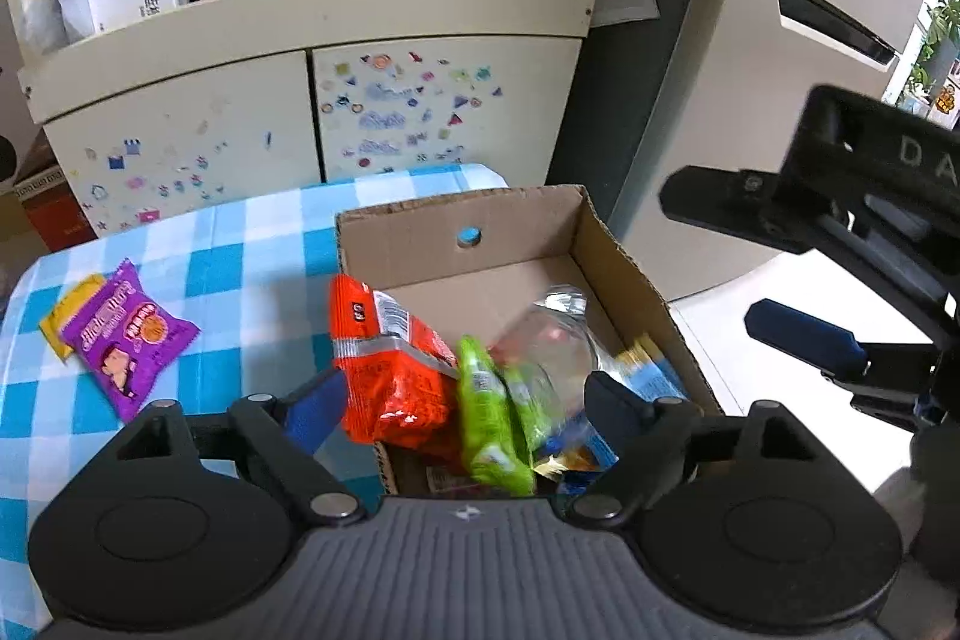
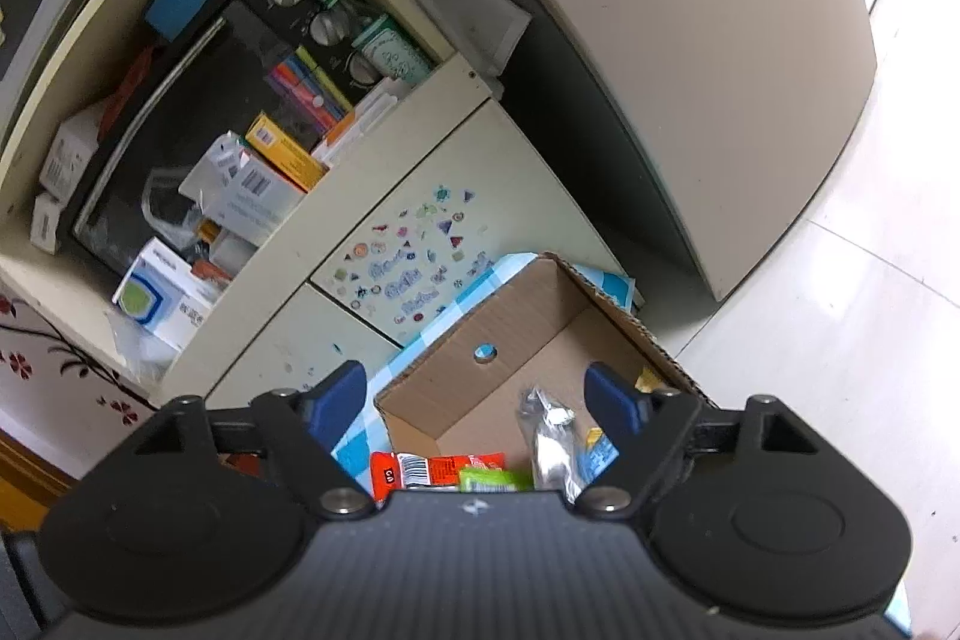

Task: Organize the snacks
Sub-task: 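Open both tools to drop the green and silver packets into the box, then move the left tool to the yellow packet while the right tool approaches the purple packet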

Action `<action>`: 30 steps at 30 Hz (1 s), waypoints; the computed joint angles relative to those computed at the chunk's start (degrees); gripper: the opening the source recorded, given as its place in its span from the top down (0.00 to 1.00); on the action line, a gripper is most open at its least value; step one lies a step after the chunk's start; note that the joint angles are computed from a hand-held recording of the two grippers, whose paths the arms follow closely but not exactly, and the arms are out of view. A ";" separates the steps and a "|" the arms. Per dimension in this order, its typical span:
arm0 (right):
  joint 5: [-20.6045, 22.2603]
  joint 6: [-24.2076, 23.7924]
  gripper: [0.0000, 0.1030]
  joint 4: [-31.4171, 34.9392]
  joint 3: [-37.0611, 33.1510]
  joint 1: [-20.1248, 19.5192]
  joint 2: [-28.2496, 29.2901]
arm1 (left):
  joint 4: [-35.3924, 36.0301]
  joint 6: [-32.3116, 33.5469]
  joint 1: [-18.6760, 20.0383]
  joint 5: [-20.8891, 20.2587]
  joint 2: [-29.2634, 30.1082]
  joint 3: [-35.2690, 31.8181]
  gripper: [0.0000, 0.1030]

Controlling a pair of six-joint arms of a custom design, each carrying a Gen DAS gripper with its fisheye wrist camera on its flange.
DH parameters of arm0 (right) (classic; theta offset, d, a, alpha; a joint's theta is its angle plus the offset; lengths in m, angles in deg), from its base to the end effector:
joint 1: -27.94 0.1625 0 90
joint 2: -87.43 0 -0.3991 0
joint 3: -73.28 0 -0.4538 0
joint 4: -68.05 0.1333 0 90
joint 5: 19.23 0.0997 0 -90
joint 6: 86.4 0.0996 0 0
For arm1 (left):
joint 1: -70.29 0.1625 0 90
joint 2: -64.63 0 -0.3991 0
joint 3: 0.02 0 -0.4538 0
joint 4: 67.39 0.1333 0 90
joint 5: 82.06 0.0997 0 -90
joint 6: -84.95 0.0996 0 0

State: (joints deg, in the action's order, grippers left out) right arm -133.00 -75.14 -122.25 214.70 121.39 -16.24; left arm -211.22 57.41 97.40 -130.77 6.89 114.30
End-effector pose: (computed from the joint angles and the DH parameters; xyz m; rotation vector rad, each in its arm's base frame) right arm 0.1165 -0.3850 0.3189 -0.4810 -2.4316 1.5474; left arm -0.4069 -0.4319 0.0417 0.7895 2.4022 -0.6334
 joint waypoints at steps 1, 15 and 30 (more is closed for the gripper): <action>-0.24 0.01 0.22 -0.20 -0.05 0.12 0.11 | 0.41 -0.06 -0.01 0.40 -0.09 -0.12 0.13; -0.68 -3.40 0.21 0.17 -1.51 2.14 2.57 | 9.44 -2.49 0.93 3.63 -2.32 -0.38 0.12; -1.51 -5.46 0.19 0.06 -3.12 3.63 6.08 | 12.69 -3.98 3.34 6.93 -6.17 1.47 0.12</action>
